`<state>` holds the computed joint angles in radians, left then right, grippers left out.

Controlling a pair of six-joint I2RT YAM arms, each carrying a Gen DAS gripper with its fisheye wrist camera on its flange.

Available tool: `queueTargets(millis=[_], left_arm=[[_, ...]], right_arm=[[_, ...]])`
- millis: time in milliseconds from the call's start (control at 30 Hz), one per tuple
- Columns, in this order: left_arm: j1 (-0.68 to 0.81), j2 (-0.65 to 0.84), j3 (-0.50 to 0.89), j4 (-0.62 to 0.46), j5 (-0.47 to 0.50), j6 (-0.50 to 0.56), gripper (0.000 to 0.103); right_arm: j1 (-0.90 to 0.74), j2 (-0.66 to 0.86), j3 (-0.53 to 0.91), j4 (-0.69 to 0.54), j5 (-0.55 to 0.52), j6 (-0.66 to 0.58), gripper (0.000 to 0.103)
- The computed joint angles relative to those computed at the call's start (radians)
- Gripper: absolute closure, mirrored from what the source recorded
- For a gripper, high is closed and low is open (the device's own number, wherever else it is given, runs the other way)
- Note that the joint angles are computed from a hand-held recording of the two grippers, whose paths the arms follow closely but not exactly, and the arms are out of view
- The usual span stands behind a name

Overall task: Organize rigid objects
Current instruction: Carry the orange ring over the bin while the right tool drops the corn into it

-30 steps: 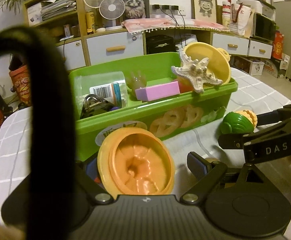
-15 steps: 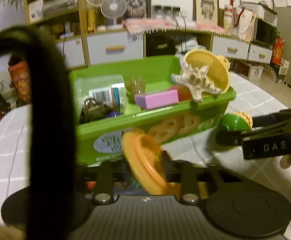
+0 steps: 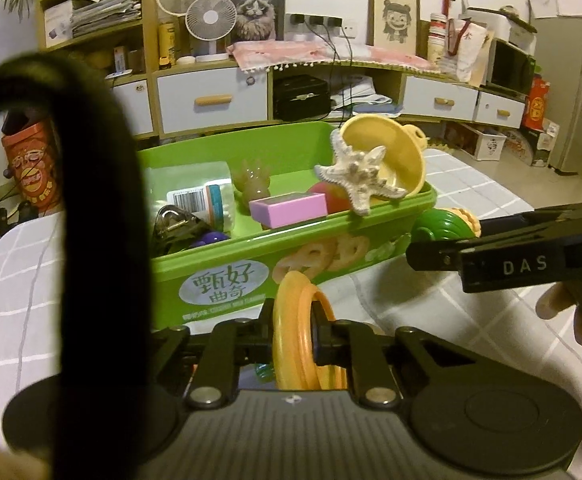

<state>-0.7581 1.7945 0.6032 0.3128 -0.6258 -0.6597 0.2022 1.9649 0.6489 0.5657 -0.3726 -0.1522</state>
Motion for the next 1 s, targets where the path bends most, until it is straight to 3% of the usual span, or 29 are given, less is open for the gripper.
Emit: queueTargets(millis=[600,1000], left_arm=[[-0.017,-0.232,-0.069,-0.054,-0.084,0.003,0.103],[0.088,-0.200,-0.045,0.041,-0.113,0.086,0.103]], right_arm=[[0.001,-0.123,-0.050,0.004,-0.060,0.061,0.017],[0.082,-0.083,0.055,-0.037,-0.037,0.175,0.017]])
